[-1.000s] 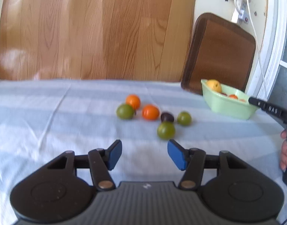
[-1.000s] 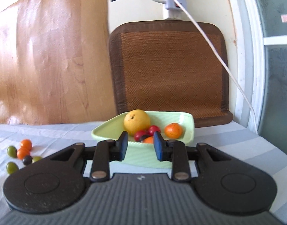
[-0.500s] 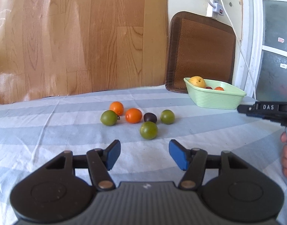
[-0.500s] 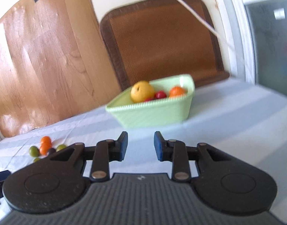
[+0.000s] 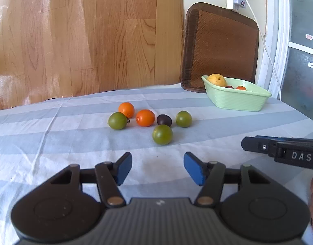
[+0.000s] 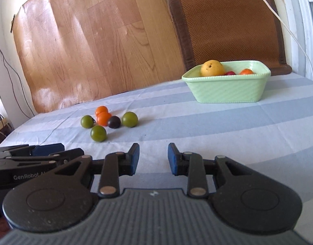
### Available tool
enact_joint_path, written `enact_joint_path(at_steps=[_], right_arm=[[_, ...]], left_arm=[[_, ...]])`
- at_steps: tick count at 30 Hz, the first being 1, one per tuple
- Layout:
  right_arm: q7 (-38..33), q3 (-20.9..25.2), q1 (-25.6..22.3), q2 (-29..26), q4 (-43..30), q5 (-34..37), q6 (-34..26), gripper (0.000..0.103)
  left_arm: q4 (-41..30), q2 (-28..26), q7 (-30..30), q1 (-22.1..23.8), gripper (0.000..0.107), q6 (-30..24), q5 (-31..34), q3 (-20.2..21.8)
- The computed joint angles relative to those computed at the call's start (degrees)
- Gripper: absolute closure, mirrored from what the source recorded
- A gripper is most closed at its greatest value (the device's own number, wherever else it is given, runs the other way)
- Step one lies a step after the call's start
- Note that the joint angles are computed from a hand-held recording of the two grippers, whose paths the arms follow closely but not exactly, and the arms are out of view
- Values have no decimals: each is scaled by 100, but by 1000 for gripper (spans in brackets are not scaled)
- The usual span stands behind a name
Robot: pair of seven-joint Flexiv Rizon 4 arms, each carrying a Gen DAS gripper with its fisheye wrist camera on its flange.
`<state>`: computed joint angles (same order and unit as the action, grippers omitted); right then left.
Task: Organize fruits
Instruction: 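Move both grippers back toward the remaining tomatoes on the table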
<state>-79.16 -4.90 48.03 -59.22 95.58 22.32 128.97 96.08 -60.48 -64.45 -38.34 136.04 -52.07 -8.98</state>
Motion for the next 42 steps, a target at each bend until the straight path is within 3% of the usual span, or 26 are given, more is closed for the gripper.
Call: enact_joint_path(at_steps=[30,32,34,42], right_arm=[[112,231,-255,29,125,-471,92,69],[117,227,-254,31,127,-477,87,68],[114,221,-246,24,127,-474,118,59],[107,230,-249,14,116,-482,128,59]], left_arm=[[-27,-3,66,-1,49,0,-98,-13],[-22,0,62,1,49,-3,-94,-15],[-23,-1,59,2,49,-4,-89,-14],[-20,-1,52,3,48,-6,-80,-9]])
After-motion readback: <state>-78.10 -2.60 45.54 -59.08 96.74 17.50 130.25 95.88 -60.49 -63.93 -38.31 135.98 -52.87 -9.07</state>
